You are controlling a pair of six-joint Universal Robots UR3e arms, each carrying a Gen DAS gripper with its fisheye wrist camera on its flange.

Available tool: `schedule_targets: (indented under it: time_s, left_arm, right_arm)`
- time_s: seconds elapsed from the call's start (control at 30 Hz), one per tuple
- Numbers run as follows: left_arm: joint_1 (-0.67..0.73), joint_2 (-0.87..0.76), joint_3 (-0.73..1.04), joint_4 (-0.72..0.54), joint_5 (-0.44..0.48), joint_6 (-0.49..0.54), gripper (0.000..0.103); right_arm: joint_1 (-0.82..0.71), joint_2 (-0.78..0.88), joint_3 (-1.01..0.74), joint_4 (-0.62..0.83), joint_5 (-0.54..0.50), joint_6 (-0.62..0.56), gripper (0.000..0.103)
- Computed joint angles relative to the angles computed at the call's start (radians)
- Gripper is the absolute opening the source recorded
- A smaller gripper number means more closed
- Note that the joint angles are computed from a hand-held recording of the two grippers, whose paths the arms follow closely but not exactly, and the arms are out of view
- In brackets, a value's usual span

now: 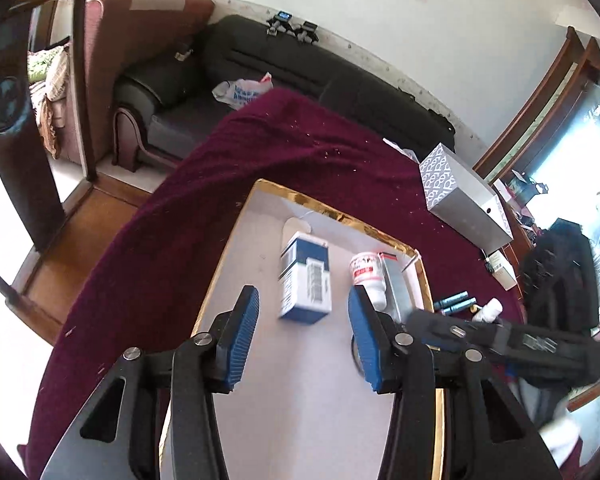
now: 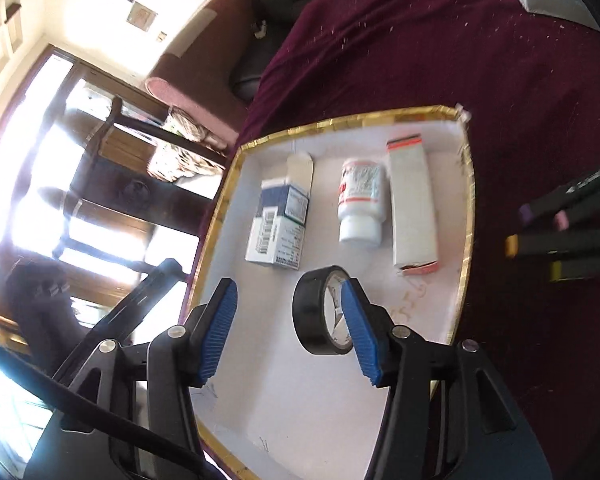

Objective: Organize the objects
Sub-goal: 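Move both open tools back toward the markers and bottles on the table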

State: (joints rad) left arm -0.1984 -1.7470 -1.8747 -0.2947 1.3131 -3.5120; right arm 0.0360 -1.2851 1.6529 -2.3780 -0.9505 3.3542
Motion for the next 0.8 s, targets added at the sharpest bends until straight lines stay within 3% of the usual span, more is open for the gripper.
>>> schedule_targets:
  time_s: [0.07, 0.23, 0.47, 0.63, 0.7, 0.8]
  left_arm:
    - [0.006, 0.049, -0.047, 0.007, 0.008, 0.003, 0.041]
    - [0.031, 0.107, -0.102, 0.024, 0.009, 0.012, 0.041]
    - [-0.021, 0.084, -0.055, -0.001, 0.013, 0.01, 0.041]
    - [-0.149, 0.016, 0.073, -0.044, 0.029, 0.023, 0.05]
    - [-0.199, -0.032, 0.142, -0.066, 0.027, 0.024, 0.051]
    - [-0.293, -0.152, 0.305, -0.134, 0.02, 0.026, 0.051]
  right_arm:
    - [0.031, 0.045, -0.042, 0.004, 0.003, 0.02, 0.055]
    - [0.054, 0.094, -0.062, 0.004, 0.135, 0.005, 0.056]
    - [-0.048, -0.083, 0.056, 0.014, 0.061, -0.066, 0.056]
    - [-0.335, -0.469, 0.272, 0.175, 0.037, -0.261, 0.056]
    - [-0.512, -0.647, 0.341, 0.297, 0.038, -0.385, 0.067]
    - [-0.778, -0.805, 0.376, 0.474, 0.041, -0.556, 0.073]
